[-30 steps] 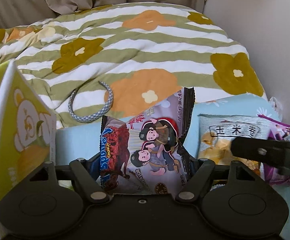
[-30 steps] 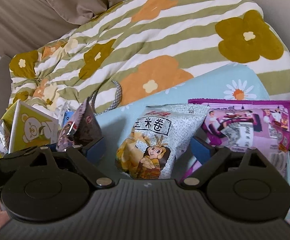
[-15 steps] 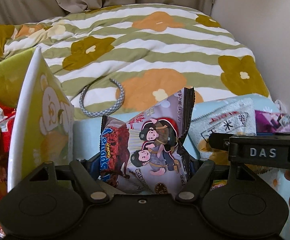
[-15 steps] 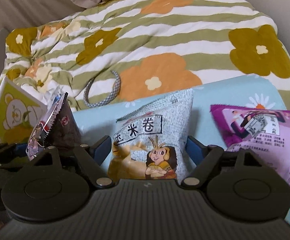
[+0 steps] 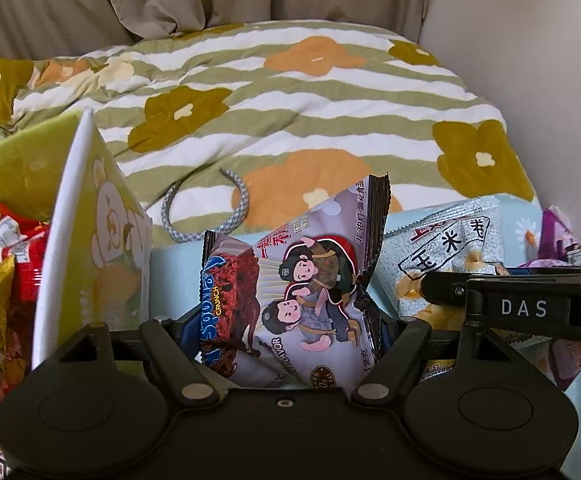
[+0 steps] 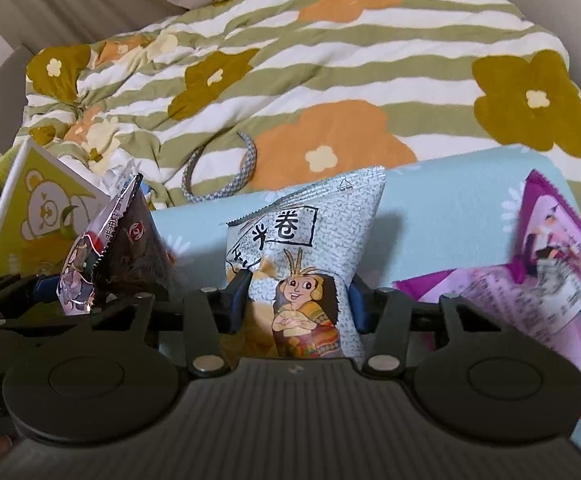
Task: Organize snacks
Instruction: 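Carry the monkey-print bag and corn-roll bag into the box and release both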
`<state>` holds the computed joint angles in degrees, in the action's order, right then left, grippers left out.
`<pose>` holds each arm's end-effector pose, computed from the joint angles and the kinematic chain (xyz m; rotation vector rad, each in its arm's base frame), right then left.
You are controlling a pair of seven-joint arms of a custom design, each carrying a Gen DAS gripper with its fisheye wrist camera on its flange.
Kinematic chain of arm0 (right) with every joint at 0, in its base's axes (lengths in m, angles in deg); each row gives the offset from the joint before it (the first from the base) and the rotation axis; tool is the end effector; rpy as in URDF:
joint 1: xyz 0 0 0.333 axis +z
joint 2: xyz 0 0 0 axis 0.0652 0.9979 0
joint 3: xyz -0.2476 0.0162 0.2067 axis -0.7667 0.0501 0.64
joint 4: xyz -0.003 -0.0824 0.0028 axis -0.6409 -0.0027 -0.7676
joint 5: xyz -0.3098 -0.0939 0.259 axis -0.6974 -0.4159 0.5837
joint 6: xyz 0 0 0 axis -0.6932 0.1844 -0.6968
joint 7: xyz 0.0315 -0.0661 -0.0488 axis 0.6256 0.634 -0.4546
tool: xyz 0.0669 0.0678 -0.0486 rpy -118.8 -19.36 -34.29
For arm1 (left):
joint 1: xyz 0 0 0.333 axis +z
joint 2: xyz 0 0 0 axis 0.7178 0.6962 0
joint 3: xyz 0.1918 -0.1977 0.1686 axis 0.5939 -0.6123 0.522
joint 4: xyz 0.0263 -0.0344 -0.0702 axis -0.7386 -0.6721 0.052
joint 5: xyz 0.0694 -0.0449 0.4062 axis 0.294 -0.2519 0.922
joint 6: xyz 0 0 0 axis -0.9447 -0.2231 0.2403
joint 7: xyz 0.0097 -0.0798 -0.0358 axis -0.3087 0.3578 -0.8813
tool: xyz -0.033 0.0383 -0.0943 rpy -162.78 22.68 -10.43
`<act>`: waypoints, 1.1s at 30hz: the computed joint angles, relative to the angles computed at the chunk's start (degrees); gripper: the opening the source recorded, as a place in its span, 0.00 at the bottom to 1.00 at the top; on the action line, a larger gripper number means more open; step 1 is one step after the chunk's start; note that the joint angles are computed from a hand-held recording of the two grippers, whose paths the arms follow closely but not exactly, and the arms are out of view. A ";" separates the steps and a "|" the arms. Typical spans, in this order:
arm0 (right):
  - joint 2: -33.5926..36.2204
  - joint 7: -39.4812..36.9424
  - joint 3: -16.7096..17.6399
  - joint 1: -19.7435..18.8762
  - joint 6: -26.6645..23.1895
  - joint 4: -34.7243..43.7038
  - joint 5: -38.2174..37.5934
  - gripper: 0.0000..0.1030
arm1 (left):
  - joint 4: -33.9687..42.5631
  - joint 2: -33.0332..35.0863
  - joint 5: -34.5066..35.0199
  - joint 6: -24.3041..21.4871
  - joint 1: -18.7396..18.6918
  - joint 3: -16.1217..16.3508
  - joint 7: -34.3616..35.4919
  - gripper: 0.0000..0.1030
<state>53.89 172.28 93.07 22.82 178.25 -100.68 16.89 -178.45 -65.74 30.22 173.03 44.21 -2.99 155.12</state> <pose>0.5395 0.2425 0.3950 -1.8157 1.8708 -0.2032 0.5109 -0.0731 0.3862 -1.8028 2.0441 -0.5667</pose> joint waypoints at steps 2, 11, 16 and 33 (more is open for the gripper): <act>-1.18 0.06 -0.08 -0.04 0.76 -0.91 -0.18 0.61 | -0.51 -0.96 0.00 0.52 -0.14 -0.16 -0.29 0.77; -8.47 0.81 -0.34 -0.70 3.69 -5.82 -3.38 0.61 | -4.19 -8.04 1.34 2.99 -0.71 -1.71 -4.27 0.77; -13.54 -2.47 -0.96 -0.22 4.82 -8.97 -1.57 0.61 | -7.62 -14.63 3.14 4.16 -0.04 -3.91 -9.10 0.77; -21.38 -28.09 -6.82 13.46 6.21 -8.87 20.27 0.61 | -18.20 -42.27 9.89 -4.15 6.34 -7.21 -24.52 0.77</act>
